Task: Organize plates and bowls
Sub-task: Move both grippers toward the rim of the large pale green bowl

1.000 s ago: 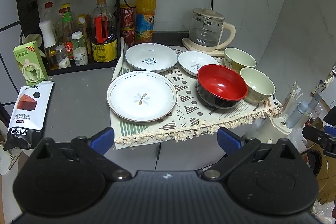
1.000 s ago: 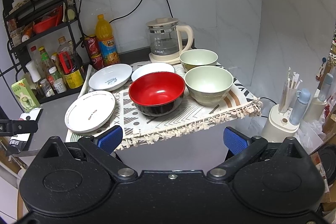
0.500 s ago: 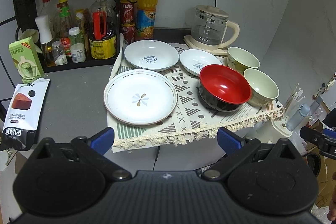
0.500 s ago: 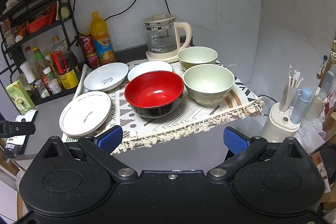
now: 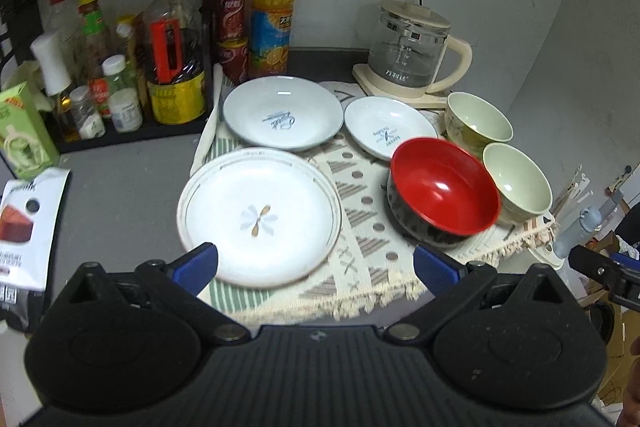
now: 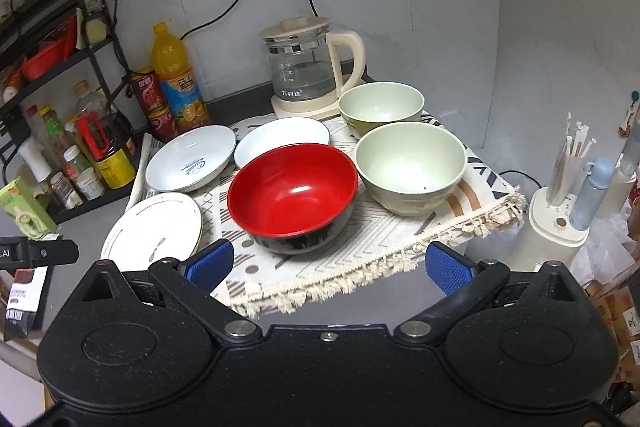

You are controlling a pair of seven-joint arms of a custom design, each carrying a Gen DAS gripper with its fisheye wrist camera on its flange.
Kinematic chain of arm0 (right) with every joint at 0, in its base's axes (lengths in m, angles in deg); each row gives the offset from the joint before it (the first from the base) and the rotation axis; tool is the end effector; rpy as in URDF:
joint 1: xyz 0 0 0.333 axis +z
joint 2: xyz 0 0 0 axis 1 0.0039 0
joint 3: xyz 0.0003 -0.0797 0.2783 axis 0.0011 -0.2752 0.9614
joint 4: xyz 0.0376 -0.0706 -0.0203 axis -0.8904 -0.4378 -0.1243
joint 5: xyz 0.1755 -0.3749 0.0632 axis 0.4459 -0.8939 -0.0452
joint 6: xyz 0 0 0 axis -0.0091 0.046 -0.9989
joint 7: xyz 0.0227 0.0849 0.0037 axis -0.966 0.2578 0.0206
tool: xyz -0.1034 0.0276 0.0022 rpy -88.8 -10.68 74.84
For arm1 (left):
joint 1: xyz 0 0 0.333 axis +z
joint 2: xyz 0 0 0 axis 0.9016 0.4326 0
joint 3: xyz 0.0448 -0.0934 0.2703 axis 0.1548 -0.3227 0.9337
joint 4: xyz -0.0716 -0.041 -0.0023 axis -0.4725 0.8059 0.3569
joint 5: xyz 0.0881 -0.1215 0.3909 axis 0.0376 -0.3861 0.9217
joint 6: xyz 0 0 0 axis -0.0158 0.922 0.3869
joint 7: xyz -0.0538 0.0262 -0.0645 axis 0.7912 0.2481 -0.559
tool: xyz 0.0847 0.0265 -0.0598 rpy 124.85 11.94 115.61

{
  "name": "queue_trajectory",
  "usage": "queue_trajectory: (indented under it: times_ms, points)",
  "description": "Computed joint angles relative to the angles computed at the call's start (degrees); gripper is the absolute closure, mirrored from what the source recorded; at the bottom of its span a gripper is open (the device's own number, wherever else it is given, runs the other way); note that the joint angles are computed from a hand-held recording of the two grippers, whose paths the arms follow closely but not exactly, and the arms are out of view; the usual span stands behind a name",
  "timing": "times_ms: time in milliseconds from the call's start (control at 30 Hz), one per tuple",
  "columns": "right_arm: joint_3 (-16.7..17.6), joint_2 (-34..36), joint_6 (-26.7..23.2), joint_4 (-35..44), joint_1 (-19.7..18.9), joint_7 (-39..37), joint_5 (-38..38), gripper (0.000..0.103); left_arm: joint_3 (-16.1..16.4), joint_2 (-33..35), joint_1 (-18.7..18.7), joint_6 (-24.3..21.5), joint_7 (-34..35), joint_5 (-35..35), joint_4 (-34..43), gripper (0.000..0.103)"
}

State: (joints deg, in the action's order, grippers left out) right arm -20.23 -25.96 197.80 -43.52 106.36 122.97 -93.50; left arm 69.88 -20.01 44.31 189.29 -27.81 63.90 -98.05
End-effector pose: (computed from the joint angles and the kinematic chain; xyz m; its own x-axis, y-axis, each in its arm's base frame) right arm 0.5286 0.2337 0.5238 0.1266 -0.9884 -0.0840 -0.7886 -0.0489 -0.6130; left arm 0.5191 -0.3622 0.5323 0.2047 -0.9705 0.1273 -0.7221 -0.2375 -0.6498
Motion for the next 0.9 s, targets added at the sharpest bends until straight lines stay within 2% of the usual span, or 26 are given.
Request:
queue_trajectory:
  times_ms: [133,267,433,733,900]
  points:
    - [0.4,4.57,-1.17,4.57,-0.43,2.49,-3.89,0.0,1.05,2.85,0.85,2.82,3.6,-2.33,2.79,0.0]
    - [-0.53,8.81,-2.63,9.01,0.44,1.92,-1.54,0.0,2.23,6.34,0.94,2.71,7.15,-3.87,6.77,0.0]
    - [-1.24,14.0,-5.5,14.92,1.74,4.57,-2.57,0.0,3.57,9.88,1.29,4.03,12.76,-7.37,10.54,0.0]
    - [-3.24,19.41,-7.44,20.91,3.74,10.64,-7.03,0.0,4.97,16.35,1.38,3.49,23.31,-13.78,18.25,0.0]
    - [-4.03,21.49,-8.94,23.49,3.49,10.5,-7.53,0.0,6.12,20.42,0.33,2.07,25.48,-14.77,23.95,0.0]
